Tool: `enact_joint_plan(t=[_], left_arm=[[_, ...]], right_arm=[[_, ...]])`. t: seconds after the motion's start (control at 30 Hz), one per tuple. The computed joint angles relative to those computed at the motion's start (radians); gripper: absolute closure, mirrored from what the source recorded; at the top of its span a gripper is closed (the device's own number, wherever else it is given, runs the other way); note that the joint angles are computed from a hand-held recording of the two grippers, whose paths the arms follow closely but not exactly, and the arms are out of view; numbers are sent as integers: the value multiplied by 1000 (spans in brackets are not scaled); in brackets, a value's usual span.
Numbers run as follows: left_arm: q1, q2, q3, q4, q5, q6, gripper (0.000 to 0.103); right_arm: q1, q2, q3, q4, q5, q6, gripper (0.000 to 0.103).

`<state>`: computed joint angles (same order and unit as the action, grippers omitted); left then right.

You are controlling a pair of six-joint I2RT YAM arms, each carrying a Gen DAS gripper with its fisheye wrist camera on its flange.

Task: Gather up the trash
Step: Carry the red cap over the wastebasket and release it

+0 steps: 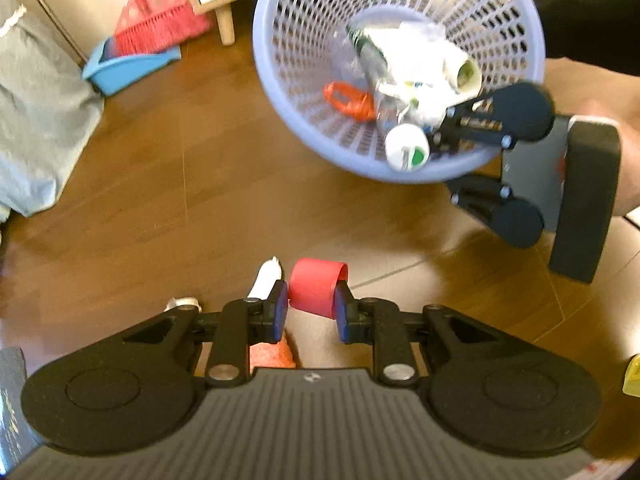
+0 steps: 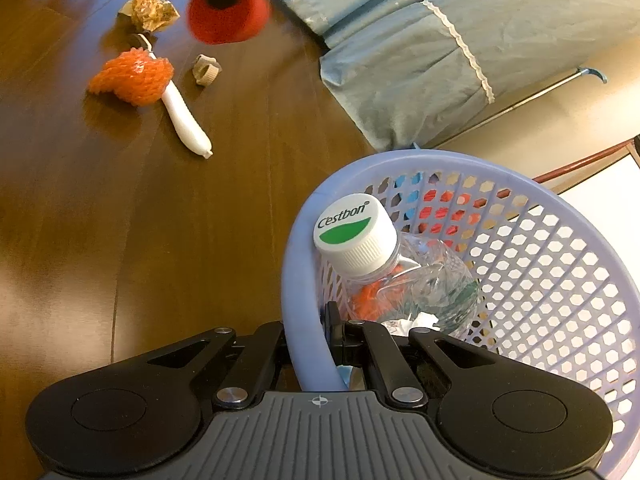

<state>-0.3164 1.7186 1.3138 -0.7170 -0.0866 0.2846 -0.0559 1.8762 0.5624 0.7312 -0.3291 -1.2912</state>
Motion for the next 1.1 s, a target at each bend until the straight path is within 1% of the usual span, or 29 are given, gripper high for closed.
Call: enact_joint_plan(t=[0.17, 0.33, 0.43, 0.57, 0.73, 0.77, 0.8, 0.83, 0.87, 0.97, 1.1], left_arm=[[-33, 10, 60, -15, -5, -21, 83], [-52, 23, 116, -7, 2, -15, 83], [-80, 53, 185, -2, 7, -17, 83], [-116, 147, 329, 1, 22, -26, 83], [-158, 315, 564, 1, 47, -52, 82], [-162, 343, 601, 5, 57, -67, 80], [-164, 369, 638, 3, 64, -86, 69], [-162, 394, 675, -8, 73, -102, 67], [-160, 404, 691, -10, 79, -109, 66], [-151, 368, 637, 13, 63, -110, 65], [-109, 241, 436, 51, 19, -92, 61]], right_arm=[[-6, -5, -5, -1, -9, -4, 103], [-6, -10, -16, 3, -9, 4, 103], [-5, -11, -20, 4, -9, 6, 103], [-3, -11, -21, 7, -8, 11, 103], [0, -12, -18, 8, -6, 24, 103], [2, -11, -17, 8, -5, 26, 103], [3, -12, -16, 6, -3, 29, 103], [6, -12, -15, 4, -1, 33, 103], [9, -12, -13, 2, 2, 38, 103], [12, -14, -11, 1, 4, 47, 103], [11, -13, -10, 1, 3, 47, 103]])
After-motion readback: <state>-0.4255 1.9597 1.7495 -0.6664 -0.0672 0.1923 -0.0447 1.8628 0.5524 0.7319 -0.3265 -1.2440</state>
